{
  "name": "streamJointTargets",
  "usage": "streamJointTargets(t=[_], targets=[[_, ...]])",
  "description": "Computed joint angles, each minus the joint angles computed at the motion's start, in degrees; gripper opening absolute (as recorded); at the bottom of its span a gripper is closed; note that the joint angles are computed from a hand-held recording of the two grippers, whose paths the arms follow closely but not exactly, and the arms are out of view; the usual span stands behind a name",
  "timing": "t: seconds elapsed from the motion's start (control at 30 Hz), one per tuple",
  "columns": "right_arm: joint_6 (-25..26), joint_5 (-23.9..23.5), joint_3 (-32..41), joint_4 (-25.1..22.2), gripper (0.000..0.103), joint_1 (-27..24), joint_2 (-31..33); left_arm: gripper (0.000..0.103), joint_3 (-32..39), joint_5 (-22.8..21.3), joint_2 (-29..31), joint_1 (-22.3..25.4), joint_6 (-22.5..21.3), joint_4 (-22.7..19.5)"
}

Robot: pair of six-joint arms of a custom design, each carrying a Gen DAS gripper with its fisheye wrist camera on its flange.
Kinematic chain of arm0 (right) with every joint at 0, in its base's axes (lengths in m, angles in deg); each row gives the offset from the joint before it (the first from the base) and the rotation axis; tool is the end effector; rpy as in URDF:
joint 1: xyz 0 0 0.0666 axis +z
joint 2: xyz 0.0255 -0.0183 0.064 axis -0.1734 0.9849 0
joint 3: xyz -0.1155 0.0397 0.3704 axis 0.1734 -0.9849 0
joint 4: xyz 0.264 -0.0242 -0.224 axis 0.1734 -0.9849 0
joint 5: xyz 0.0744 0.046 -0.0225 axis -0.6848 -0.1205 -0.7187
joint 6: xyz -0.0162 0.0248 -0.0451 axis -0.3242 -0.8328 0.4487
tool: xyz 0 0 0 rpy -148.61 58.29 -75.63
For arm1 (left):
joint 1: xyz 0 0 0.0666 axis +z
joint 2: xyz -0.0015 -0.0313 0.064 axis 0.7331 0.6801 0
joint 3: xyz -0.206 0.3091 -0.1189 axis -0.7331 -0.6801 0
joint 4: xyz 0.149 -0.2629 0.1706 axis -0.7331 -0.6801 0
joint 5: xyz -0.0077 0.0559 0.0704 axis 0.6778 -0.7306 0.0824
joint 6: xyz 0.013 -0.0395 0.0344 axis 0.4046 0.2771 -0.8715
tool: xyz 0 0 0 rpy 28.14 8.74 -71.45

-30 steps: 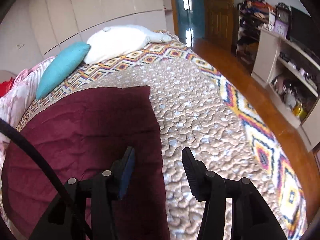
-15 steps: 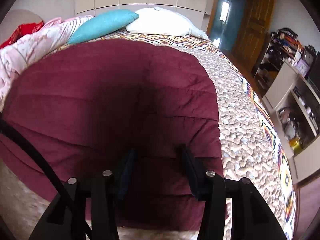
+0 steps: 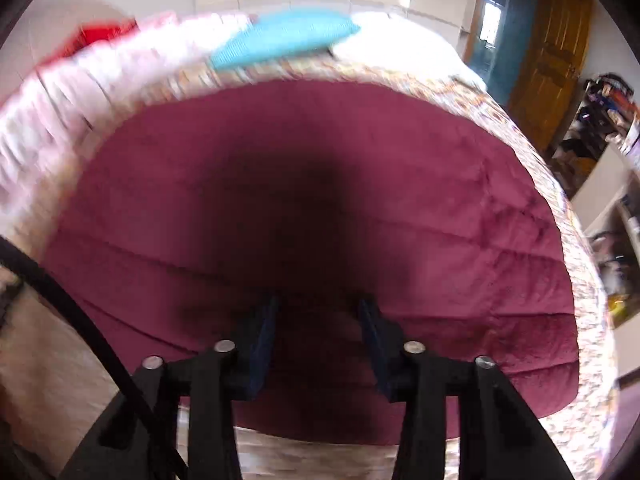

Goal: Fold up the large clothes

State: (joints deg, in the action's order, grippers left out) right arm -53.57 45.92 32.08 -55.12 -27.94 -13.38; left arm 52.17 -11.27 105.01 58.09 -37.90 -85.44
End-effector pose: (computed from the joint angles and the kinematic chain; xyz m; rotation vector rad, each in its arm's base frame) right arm 0.2251 -0.0709 0.4030 0.3476 2.4817 -0.0494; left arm 0.3887 0.0636 0.3097 0.1379 2.2884 -0.1711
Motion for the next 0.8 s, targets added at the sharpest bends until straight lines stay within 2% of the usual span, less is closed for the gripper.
streamJointTargets(t=[0.1, 0.17, 0.23, 0.3, 0.33, 0.4, 0.53, 0.73, 0.8], targets=[[-4.18, -4.01, 3.05, 0.38, 0.043, 5.97, 0.42, 0.059, 2.26, 4.02, 1.79, 2.89, 1.65, -2.36], [-7.41, -8.5, 5.42, 1.32, 0.036, 11.28, 3.81, 0.059, 4.08, 5.53, 3.69, 3.83, 2.29, -4.57], [-9.11, -13.06, 7.3, 2.76, 0.034, 15.26, 7.99, 0.059, 4.84, 5.24, 4.87, 4.07, 2.82, -5.09], [-9.01, -14.21, 8.81, 4.18, 0.032, 18.57, 12.36, 0.059, 5.45, 5.5, 5.83, 4.25, 3.3, -5.72], [-8.77, -14.11, 10.69, 4.66, 0.032, 20.87, 16.06, 0.059, 5.88, 6.05, 6.38, 4.34, 3.36, -6.27], [-8.9, -13.36, 13.35, 5.34, 0.032, 22.2, 21.53, 0.059, 6.54, 6.32, 7.28, 4.39, 3.4, -6.89], [-11.57, -10.57, 20.05, 6.49, 0.032, 23.22, 29.23, 0.059, 8.08, 6.36, 8.92, 4.44, 3.18, -8.23], [-12.99, -1.88, 32.52, 3.95, 0.032, 24.41, 38.59, 0.059, 11.18, 6.4, 11.77, 4.99, 4.09, -10.32], [-14.39, -0.99, 34.31, 3.51, 0.031, 24.41, 39.22, 0.059, 11.49, 6.12, 11.96, 5.14, 4.41, -10.24]])
